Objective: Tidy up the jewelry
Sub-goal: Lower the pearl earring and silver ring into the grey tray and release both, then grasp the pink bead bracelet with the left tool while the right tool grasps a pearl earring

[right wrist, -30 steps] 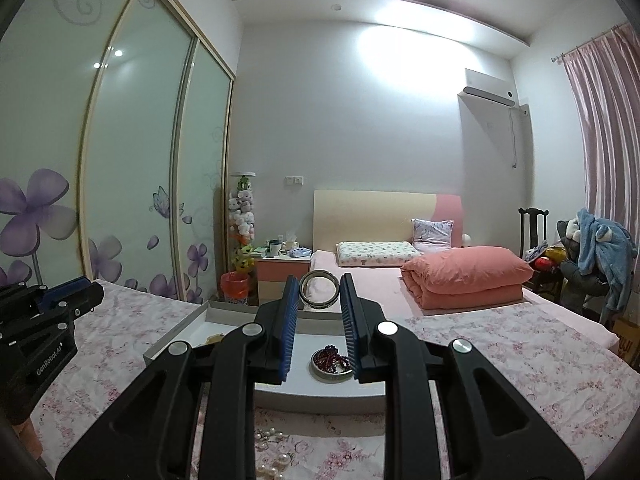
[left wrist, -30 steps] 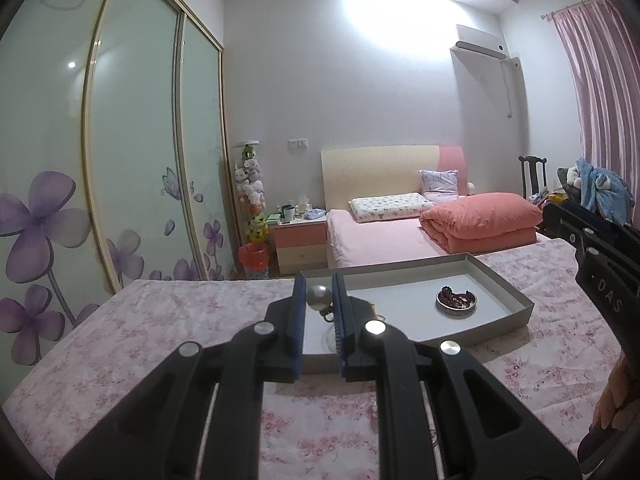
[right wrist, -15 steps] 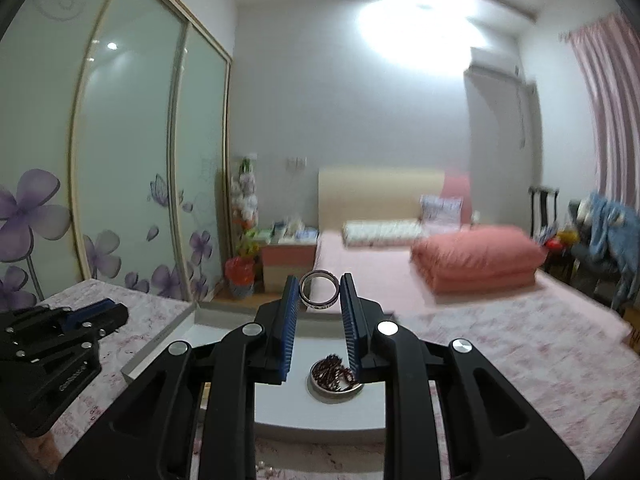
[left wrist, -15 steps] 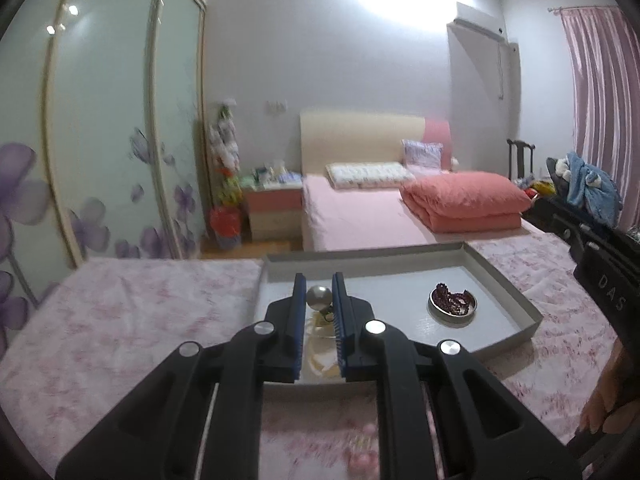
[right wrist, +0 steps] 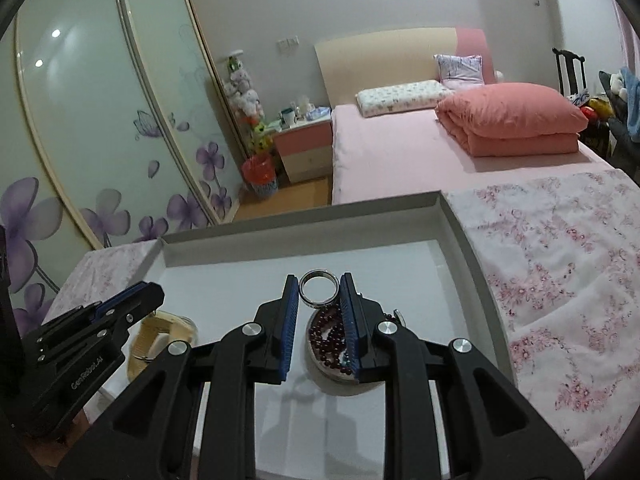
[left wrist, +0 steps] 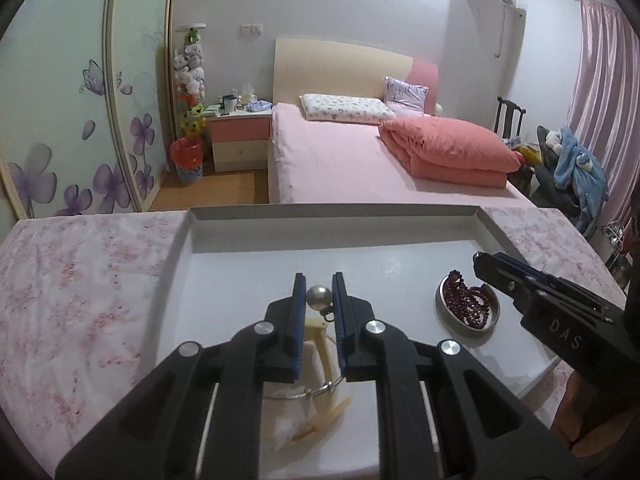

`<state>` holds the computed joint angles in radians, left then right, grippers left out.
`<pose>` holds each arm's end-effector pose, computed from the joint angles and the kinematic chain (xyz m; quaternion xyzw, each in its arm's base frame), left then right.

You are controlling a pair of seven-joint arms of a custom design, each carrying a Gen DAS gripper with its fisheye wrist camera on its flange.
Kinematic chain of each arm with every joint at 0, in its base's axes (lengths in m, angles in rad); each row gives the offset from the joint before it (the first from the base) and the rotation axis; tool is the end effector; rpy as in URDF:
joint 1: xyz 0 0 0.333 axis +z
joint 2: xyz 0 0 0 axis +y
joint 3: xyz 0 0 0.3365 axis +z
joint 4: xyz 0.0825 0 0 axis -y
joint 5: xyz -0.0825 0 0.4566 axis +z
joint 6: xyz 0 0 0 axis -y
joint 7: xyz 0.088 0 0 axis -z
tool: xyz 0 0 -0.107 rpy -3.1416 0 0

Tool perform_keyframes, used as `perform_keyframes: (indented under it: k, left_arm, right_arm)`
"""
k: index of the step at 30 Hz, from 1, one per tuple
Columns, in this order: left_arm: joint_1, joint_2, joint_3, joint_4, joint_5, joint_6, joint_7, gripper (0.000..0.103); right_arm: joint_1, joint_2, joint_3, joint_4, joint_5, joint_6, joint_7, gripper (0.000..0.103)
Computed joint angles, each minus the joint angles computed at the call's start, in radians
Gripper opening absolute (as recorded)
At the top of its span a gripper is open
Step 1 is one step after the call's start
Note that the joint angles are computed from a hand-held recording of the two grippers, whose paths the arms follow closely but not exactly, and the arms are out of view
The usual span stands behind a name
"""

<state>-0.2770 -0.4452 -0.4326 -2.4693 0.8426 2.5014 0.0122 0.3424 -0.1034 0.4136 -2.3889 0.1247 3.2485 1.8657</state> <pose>0.3789 -0.3395 0.4682 -0.7138 0.5552 -0.2913 0.3120 0.4315 0.3948 0.4452 -0.7277 0.5092 -0.1145 0.4450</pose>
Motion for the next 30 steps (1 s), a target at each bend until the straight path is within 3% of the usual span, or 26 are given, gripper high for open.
perform_keyframes:
  k: [2,4,5,9,13,21,25,30]
  left_arm:
    - [0.002,0.0,0.005,-0.005,0.0,0.014,-0.009,0.017]
    - [0.001,-0.01,0.008,-0.014,-0.007,0.023,-0.017,0.024]
    - [-0.002,-0.024,0.008,-0.024,-0.013,0.024,-0.022,0.027]
    - [-0.013,-0.095,0.005,-0.06,-0.042,0.003,-0.019,0.029]
    - [-0.041,-0.217,-0.002,-0.12,-0.092,-0.044,-0.001,0.032]
    - [-0.172,-0.402,-0.028,-0.222,-0.239,-0.148,0.063,0.042]
    - [-0.245,-0.412,-0.02,-0.253,-0.317,-0.132,0.101,0.044]
    - [-0.265,-0.325,-0.037,-0.231,-0.362,-0.095,0.123,0.052]
  right_arm:
    - [0.092,0.0,-0.085,0.0,0.039,-0.002,-0.037,0.028]
    - [0.047,-0.025,-0.04,-0.021,0.036,0.01,-0.028,0.037]
    - [0.031,-0.04,-0.025,-0.03,0.037,0.012,-0.026,0.038]
    - [0.123,-0.091,-0.118,-0.066,0.088,0.016,-0.064,0.038]
    - [0.153,-0.181,-0.138,-0.135,0.119,0.018,-0.097,0.038]
    - [0.265,-0.374,-0.197,-0.289,0.166,0.006,-0.137,0.038]
    - [0.272,-0.46,-0.168,-0.359,0.178,-0.005,-0.131,0.038]
    - [0.309,-0.529,-0.174,-0.42,0.184,-0.025,-0.118,0.038]
